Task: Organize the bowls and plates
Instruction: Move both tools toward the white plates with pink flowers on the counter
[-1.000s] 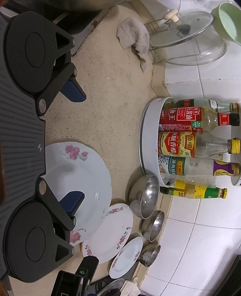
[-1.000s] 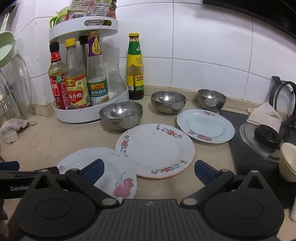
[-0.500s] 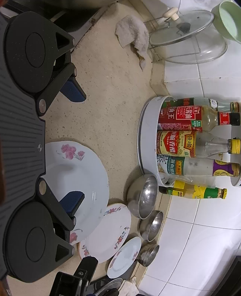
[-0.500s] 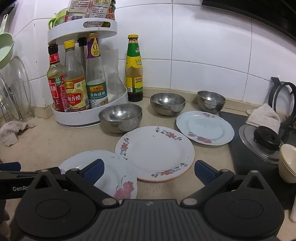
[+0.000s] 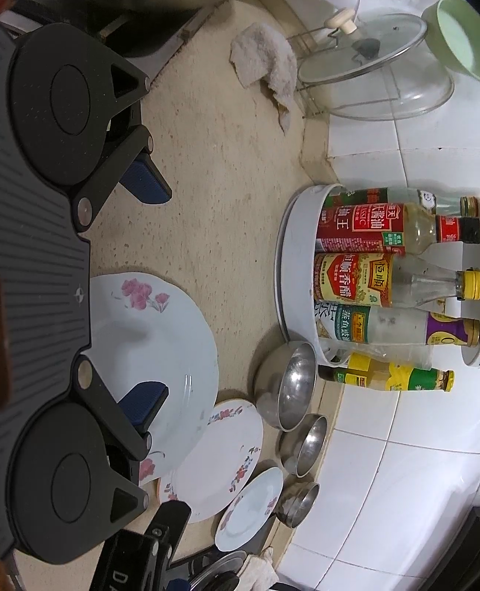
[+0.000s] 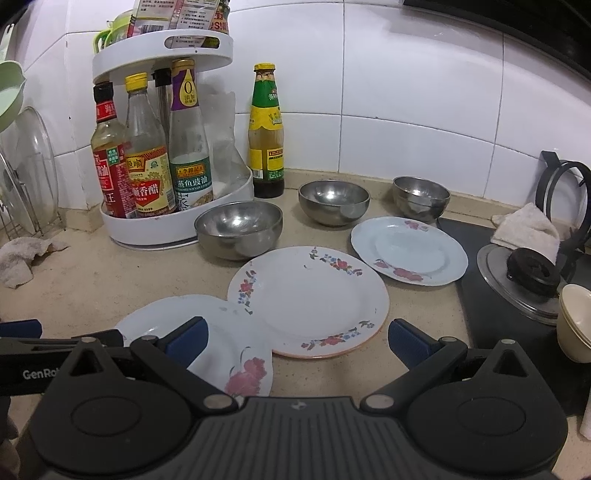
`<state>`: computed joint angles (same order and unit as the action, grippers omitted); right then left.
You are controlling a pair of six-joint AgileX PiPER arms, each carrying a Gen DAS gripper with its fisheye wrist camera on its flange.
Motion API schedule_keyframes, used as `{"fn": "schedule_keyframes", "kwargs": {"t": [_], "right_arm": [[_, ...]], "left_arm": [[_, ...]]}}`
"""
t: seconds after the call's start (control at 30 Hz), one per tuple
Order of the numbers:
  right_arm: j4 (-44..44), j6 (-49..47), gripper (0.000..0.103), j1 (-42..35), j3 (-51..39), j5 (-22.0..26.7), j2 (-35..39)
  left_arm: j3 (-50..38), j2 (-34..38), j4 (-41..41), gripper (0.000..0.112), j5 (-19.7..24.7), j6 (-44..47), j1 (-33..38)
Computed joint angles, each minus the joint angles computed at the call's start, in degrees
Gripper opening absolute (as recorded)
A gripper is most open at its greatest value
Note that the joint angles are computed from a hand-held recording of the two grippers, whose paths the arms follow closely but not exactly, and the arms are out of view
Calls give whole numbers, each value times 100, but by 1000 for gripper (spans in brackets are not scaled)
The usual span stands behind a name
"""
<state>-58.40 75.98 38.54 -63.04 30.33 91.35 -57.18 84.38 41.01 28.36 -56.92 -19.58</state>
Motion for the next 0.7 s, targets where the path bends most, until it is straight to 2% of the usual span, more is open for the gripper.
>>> {"fn": "schedule_keyframes", "kwargs": {"t": [0.7], "right_arm": [[173, -147, 102, -49, -62, -9, 65]], "left_arm": [[-40, 14, -180, 103, -25, 183, -32]]}}
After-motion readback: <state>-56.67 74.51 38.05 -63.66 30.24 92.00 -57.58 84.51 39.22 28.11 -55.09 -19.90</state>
